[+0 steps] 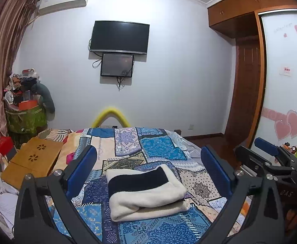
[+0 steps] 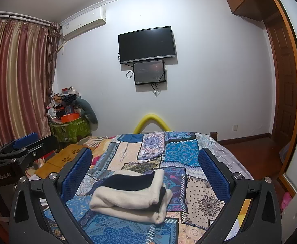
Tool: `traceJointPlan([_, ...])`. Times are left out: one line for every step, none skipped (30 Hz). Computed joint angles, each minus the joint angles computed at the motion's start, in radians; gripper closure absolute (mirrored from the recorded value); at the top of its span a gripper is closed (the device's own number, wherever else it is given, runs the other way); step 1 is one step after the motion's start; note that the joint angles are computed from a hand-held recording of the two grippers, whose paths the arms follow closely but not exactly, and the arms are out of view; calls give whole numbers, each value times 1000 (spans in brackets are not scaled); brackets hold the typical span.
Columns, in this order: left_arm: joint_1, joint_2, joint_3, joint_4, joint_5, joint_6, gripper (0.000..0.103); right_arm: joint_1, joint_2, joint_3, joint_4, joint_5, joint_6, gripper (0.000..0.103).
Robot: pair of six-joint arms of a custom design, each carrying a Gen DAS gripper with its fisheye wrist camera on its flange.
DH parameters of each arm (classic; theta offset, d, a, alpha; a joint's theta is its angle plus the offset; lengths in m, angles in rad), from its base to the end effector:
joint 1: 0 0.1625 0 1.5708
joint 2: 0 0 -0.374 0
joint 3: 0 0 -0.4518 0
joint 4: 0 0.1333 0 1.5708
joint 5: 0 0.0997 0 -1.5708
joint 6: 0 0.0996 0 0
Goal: Fold small clothes
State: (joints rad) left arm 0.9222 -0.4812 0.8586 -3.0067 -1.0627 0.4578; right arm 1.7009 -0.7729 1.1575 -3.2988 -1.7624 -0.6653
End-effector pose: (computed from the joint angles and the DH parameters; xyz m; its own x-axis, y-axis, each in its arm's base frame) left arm -0.3845 -0.8081 0.2134 -0.7235 0.3429 -0.5992 0.6866 0.2665 -0.6765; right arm 0.2177 -0.7826 0.3292 -0.7667 -0.0935 0.6352 -0.6387 0.2108 -0.7400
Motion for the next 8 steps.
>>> traceJointPlan([0,0,0,-1,-1,2,0,0,-1,1,1,1,0,0])
traceJointPlan([-1,-1,3,-5,-1,5,0,0,-2,2,0,1,0,0])
traceJointPlan([-2,0,3,-8,-1,9,0,0,-3,3,-1,1,-1,0])
traceJointPlan([-2,-1,4,-10,-2,12,0,0,-3,3,1,0,0,0])
traceJointPlan([-3,0,4,-10,-1,13,0,-1,-3,3,2,1,1,0])
traceJointPlan([-4,2,2,-10,0,12,0,0,-4,6,1,2,3,0])
traceJointPlan([-4,2,0,-7,1,11,0,0,-6,8,0,2,3,0])
traceJointPlan([-4,1,2,-7,0,11,0,-1,-6,8,0,3,4,0])
